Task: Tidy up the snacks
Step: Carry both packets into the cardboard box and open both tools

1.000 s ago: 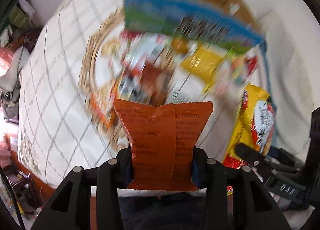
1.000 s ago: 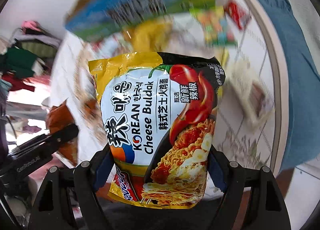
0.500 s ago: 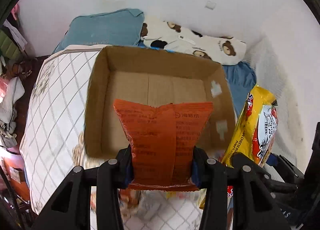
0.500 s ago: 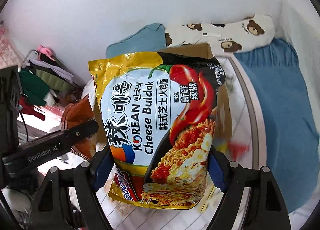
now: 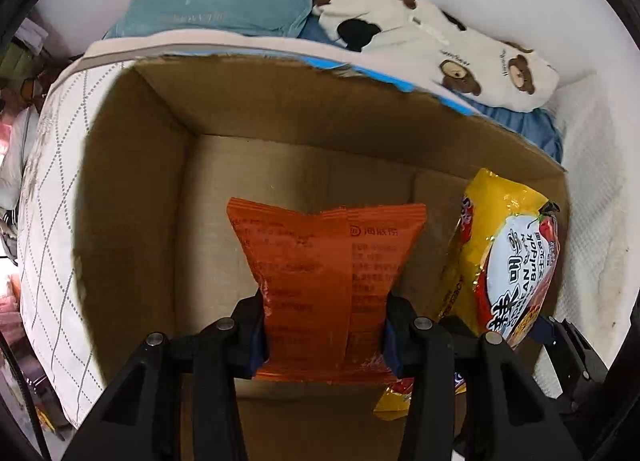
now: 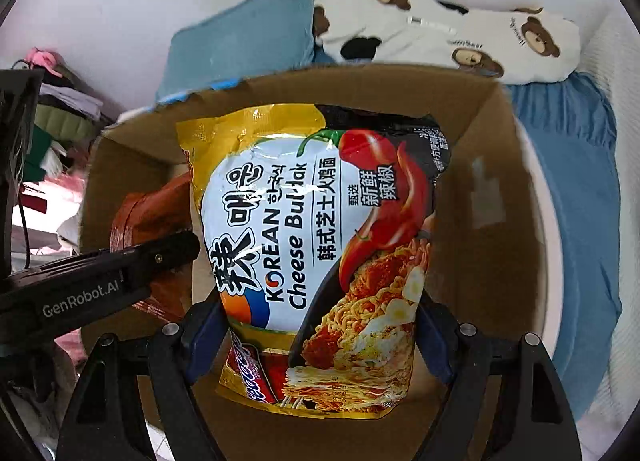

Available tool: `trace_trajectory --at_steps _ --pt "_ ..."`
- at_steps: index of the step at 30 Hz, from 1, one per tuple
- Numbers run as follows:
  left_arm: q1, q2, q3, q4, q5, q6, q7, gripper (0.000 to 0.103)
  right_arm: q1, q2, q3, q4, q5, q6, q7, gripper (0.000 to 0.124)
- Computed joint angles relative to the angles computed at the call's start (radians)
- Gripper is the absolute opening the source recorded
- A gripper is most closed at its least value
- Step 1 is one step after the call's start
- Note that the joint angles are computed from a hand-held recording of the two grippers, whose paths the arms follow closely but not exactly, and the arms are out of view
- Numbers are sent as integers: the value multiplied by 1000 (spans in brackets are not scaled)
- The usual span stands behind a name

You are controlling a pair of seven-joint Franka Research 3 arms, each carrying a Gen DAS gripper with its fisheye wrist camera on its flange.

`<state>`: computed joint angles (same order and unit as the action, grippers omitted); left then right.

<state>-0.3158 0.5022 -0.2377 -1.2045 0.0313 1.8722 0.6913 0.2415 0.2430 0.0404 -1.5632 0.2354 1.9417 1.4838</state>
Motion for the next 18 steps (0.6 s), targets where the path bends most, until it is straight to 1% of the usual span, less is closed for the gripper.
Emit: trace_trajectory --at_steps 2,4,5,6,7,8,9,10,11,14,15,16,18 --pt "2 15 1 13 -2 -5 3 43 5 38 1 39 -10 -13 10 84" --pt "-4 41 5 51 11 -34 12 43 9 63 1 65 -13 -28 18 84" --pt "-4 59 4 78 12 -48 25 43 10 81 1 90 -13 -48 27 84" --pt "-3 72 4 97 11 -60 34 44 10 119 0 127 -14 -55 33 84" --pt "-1 78 6 105 7 -64 36 48 14 123 0 146 -19 -97 46 85" --pt "4 75 7 99 2 -52 37 60 15 127 -3 149 -27 -99 47 90" --pt "6 71 7 93 1 -43 40 70 18 119 -6 139 -37 -92 50 94" --pt "6 76 10 105 5 -53 46 87 17 116 -5 136 -36 -84 42 97" --pt "2 79 12 114 14 -61 51 94 16 116 -4 138 -38 -83 33 97" --pt "-6 90 16 139 29 -84 63 94 14 99 -4 121 -39 -77 20 97" --pt "-5 77 14 121 27 -76 64 94 13 89 -4 112 -37 -79 17 97" --pt "-8 89 16 138 33 -74 69 94 12 80 -5 102 -36 -78 17 97" --pt "-12 63 18 105 42 -65 67 94 8 69 -7 92 -33 -71 19 97"
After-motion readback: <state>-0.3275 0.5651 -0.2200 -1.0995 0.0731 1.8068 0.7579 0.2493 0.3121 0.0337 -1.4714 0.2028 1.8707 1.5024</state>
